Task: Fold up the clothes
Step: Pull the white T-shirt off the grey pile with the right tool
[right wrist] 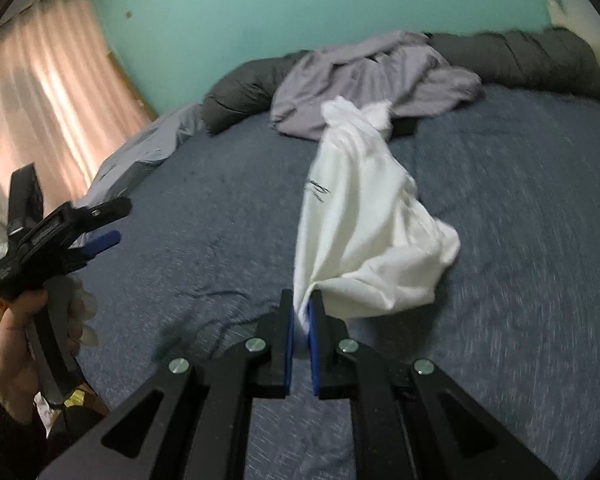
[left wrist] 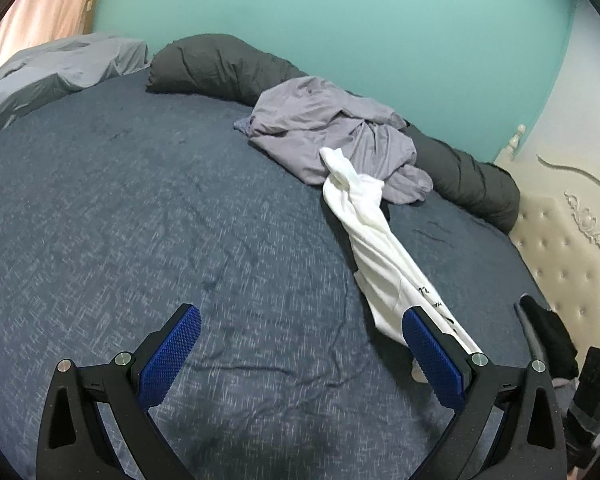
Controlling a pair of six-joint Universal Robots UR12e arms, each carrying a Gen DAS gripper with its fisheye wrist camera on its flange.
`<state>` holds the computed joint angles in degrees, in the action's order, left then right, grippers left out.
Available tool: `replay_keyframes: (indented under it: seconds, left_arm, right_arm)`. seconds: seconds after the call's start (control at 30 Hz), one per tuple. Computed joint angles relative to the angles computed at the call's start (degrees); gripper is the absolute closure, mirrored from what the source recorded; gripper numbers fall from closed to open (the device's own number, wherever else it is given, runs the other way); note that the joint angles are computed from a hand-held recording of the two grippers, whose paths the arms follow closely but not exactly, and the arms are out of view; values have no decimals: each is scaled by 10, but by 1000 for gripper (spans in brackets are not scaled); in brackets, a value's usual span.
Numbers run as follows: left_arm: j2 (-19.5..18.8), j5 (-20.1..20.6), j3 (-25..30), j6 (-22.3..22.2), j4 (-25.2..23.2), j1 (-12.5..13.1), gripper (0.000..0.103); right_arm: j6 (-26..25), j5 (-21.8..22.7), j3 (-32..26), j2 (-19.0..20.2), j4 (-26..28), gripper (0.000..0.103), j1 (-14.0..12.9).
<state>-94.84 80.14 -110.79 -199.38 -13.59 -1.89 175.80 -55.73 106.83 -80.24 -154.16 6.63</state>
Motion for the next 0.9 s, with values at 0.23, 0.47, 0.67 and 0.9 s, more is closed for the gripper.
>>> replay_keyframes:
  seconds: [0.23,0.47,0.67,0.9]
  left_arm:
    - [-25,-5,-7,16,20,-7,0]
    - [-60,-26,-1,38,23,-16,0]
    - [-73,-13,-1,52,46,-22,0]
    - [-90,-25,17,67,28,-32,0]
  right_arm:
    - [114,5,10,35,-53,81,-20]
    - [225,9,17,70,-192,64,-42]
    - [294,-43,17,83,-203,62,-48]
    - [257,-41,-8,99,-151,62,-37]
